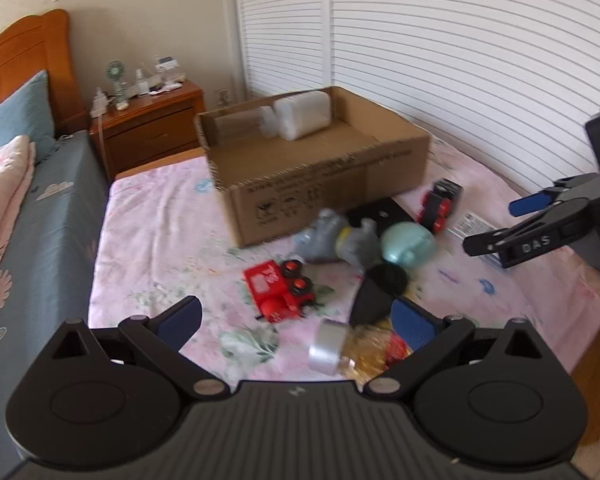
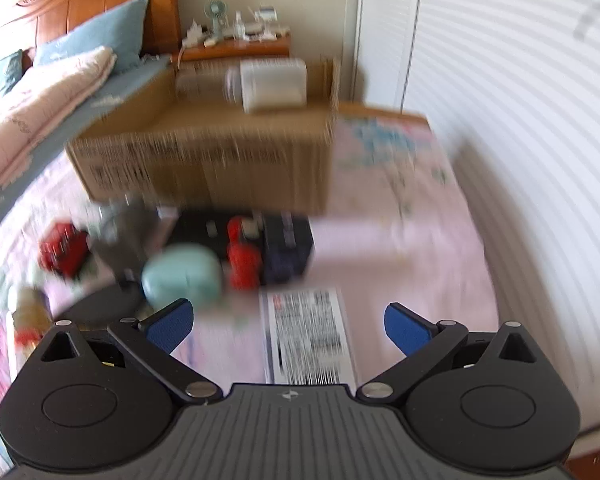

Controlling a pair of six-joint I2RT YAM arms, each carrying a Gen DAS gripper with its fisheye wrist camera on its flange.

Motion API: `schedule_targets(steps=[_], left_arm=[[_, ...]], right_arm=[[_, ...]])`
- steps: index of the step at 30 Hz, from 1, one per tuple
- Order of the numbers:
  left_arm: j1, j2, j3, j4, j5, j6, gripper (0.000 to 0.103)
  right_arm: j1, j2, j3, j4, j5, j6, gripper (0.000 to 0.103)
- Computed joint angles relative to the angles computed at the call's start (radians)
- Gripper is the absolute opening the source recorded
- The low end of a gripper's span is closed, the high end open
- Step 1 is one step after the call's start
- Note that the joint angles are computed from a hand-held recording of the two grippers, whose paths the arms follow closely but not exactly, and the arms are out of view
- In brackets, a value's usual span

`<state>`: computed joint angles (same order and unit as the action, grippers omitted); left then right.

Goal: Organize rigid objects
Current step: 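Move the left tool to the amber capsule bottle while the right tool approaches the clear refill case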

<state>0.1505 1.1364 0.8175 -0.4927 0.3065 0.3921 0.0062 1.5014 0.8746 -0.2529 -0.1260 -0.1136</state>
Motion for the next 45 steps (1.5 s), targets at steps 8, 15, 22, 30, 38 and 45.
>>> schedule_targets(steps=[8, 15, 22, 30, 38, 45], left_arm=[[-0.007, -0.051, -0.043, -0.052, 0.078, 0.084, 0.101], [-0.005, -0.018, -0.062, -0.088, 0.102, 0.150, 0.101], [-0.027, 0.048, -0.081, -0.046, 0.091, 0.141, 0.101], [-0.095, 0.088, -0.121, 0.074, 0.019, 0.121, 0.100], [-0.075, 0.117, -0.095, 0.083, 0.076, 0.093, 0.093], [-0.005, 0.093, -0.101, 0.045, 0.064, 0.097, 0.093]], right_arm=[[0.014, -0.021, -0.081, 0.022, -0.010, -0.003, 0.103], [0.086, -0.069, -0.111, -0.003, -0.031, 0.001, 0.103], [0.149, -0.096, -0.146, 0.013, 0.000, -0.054, 0.103], [0.121, -0.116, -0.189, 0.064, -0.039, -0.109, 0.103], [0.081, -0.111, -0.180, 0.047, -0.098, -0.187, 0.103], [0.047, -0.071, -0.098, -0.068, -0.137, -0.275, 0.103]])
